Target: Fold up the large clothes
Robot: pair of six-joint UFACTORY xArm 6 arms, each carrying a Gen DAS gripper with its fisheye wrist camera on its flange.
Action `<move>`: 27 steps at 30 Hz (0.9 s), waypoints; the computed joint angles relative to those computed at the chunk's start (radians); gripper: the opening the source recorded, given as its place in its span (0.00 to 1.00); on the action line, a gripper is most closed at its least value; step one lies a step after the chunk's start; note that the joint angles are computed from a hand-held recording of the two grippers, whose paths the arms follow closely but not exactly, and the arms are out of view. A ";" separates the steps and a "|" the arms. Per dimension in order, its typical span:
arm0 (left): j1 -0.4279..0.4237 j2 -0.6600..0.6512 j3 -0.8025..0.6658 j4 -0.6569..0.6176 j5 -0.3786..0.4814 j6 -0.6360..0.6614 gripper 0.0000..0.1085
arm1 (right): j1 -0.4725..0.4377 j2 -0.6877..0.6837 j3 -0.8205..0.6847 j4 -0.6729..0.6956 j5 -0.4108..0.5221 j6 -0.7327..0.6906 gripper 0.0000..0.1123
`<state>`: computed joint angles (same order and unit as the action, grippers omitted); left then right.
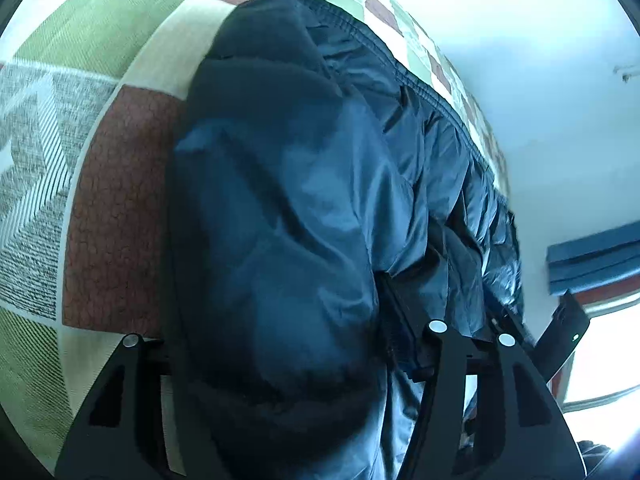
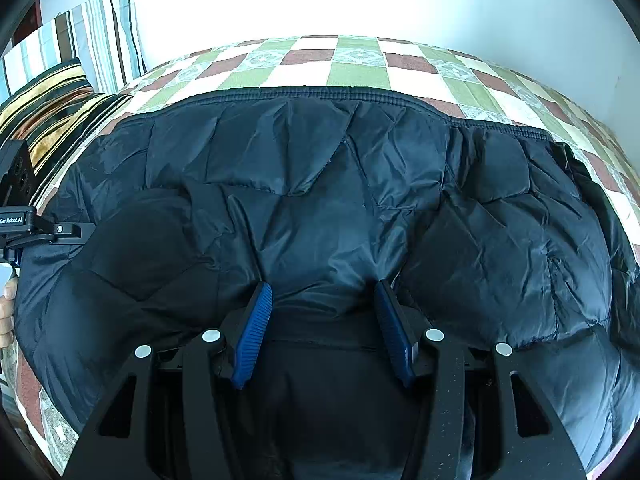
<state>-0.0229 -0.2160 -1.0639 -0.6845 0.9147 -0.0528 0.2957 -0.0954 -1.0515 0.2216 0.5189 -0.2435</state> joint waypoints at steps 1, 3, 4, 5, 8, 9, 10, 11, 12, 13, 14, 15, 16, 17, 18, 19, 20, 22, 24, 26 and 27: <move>-0.008 0.004 -0.008 -0.006 0.000 0.001 0.42 | 0.000 0.000 0.001 -0.005 -0.002 0.003 0.48; -0.008 -0.006 -0.007 -0.045 -0.002 0.019 0.31 | 0.001 0.002 0.000 -0.011 -0.002 0.009 0.48; -0.012 -0.013 -0.008 -0.045 -0.007 0.023 0.27 | 0.002 0.002 0.001 -0.014 -0.004 0.013 0.48; -0.019 -0.019 -0.009 -0.039 -0.013 0.017 0.24 | 0.004 0.001 0.002 -0.018 -0.006 0.017 0.49; -0.031 -0.049 -0.017 -0.036 -0.020 0.000 0.20 | 0.004 0.005 -0.001 -0.030 -0.008 0.024 0.49; -0.040 -0.057 -0.022 -0.037 -0.024 -0.008 0.20 | 0.004 0.006 -0.001 -0.033 -0.009 0.026 0.49; -0.055 -0.061 -0.039 -0.027 -0.026 -0.027 0.19 | 0.005 0.006 0.000 -0.037 -0.011 0.030 0.49; -0.069 -0.061 -0.053 -0.014 -0.029 -0.041 0.19 | 0.004 0.007 -0.002 -0.038 -0.010 0.030 0.49; -0.088 -0.058 -0.077 0.010 -0.029 -0.063 0.18 | 0.003 0.008 -0.004 -0.038 -0.008 0.029 0.49; -0.108 -0.050 -0.106 0.043 -0.024 -0.087 0.18 | 0.005 0.005 0.001 -0.040 -0.010 0.033 0.49; -0.118 -0.043 -0.129 0.064 -0.016 -0.100 0.18 | 0.004 0.006 -0.002 -0.037 -0.007 0.029 0.49; -0.142 -0.030 -0.163 0.097 -0.012 -0.126 0.18 | 0.003 0.006 -0.002 -0.034 -0.006 0.026 0.49; -0.167 -0.014 -0.198 0.128 -0.008 -0.155 0.18 | 0.004 0.008 -0.003 -0.033 -0.006 0.026 0.49; -0.181 -0.005 -0.220 0.153 -0.002 -0.177 0.18 | 0.004 0.009 -0.004 -0.030 -0.004 0.023 0.49; -0.199 0.010 -0.248 0.184 0.005 -0.208 0.18 | 0.003 0.010 -0.007 -0.026 -0.001 0.019 0.49; -0.213 0.018 -0.268 0.213 0.013 -0.239 0.18 | 0.004 0.011 -0.008 -0.026 -0.001 0.017 0.49; -0.235 0.036 -0.301 0.250 0.022 -0.285 0.18 | 0.003 0.012 -0.010 -0.025 0.000 0.011 0.49; -0.267 0.060 -0.347 0.313 0.032 -0.350 0.18 | 0.004 0.011 -0.012 -0.022 -0.003 0.005 0.49; -0.302 0.081 -0.390 0.379 0.041 -0.415 0.18 | -0.001 0.007 -0.016 -0.010 0.001 -0.014 0.48; -0.349 0.132 -0.465 0.464 0.064 -0.501 0.18 | -0.011 0.004 -0.028 0.030 0.026 -0.043 0.48; -0.372 0.160 -0.511 0.509 0.085 -0.542 0.18 | -0.019 0.003 -0.036 0.051 0.041 -0.059 0.48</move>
<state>-0.3952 -0.0563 -1.5746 -0.1751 0.9992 -0.5948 0.2765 -0.0927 -1.0876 0.2731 0.5596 -0.3027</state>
